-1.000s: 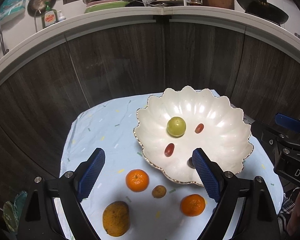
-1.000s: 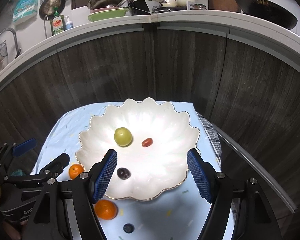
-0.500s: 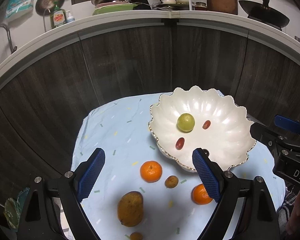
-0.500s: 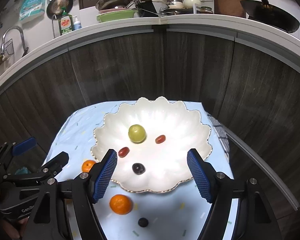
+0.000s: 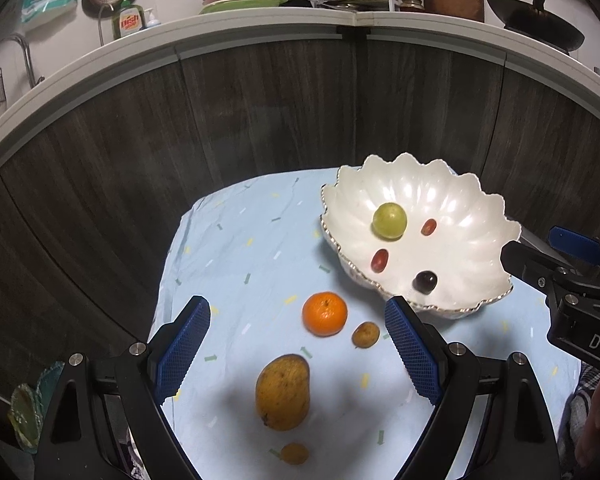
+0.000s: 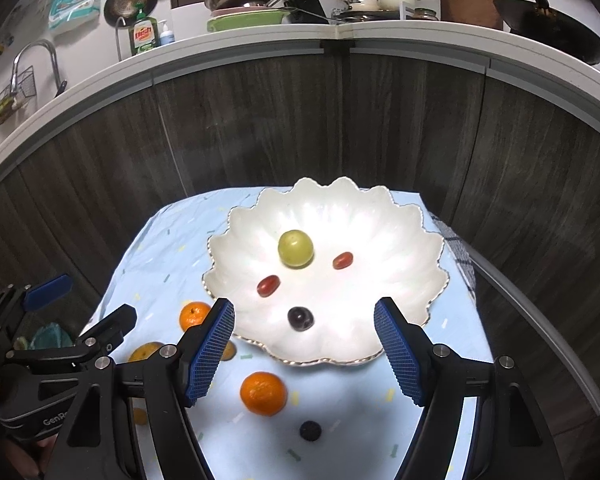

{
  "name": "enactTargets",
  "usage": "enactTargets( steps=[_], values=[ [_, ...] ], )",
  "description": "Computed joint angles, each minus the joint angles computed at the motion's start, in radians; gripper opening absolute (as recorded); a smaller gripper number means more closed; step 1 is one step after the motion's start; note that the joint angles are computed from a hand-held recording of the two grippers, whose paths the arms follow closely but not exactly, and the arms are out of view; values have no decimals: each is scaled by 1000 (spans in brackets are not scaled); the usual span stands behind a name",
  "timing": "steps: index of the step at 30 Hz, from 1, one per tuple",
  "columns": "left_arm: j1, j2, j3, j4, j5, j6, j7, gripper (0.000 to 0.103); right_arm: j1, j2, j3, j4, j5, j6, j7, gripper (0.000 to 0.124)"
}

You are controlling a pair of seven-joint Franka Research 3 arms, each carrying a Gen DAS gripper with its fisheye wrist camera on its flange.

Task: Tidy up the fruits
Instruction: 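Withdraw both open tools back from the white bowl toward the loose fruits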

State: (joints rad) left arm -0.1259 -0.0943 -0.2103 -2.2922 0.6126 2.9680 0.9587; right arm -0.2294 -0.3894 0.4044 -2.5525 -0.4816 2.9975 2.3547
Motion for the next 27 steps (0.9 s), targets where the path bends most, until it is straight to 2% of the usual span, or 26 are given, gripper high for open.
enactTargets(
  steps=[16,27],
  values=[
    [29,-52,6,-112,-12,39,15,89,10,8,38,-22,-42,-2,60,73],
    [65,-69,-19,-173,26,75,-30,89,3,-3,63,-51,-89,5,104,73]
  ],
)
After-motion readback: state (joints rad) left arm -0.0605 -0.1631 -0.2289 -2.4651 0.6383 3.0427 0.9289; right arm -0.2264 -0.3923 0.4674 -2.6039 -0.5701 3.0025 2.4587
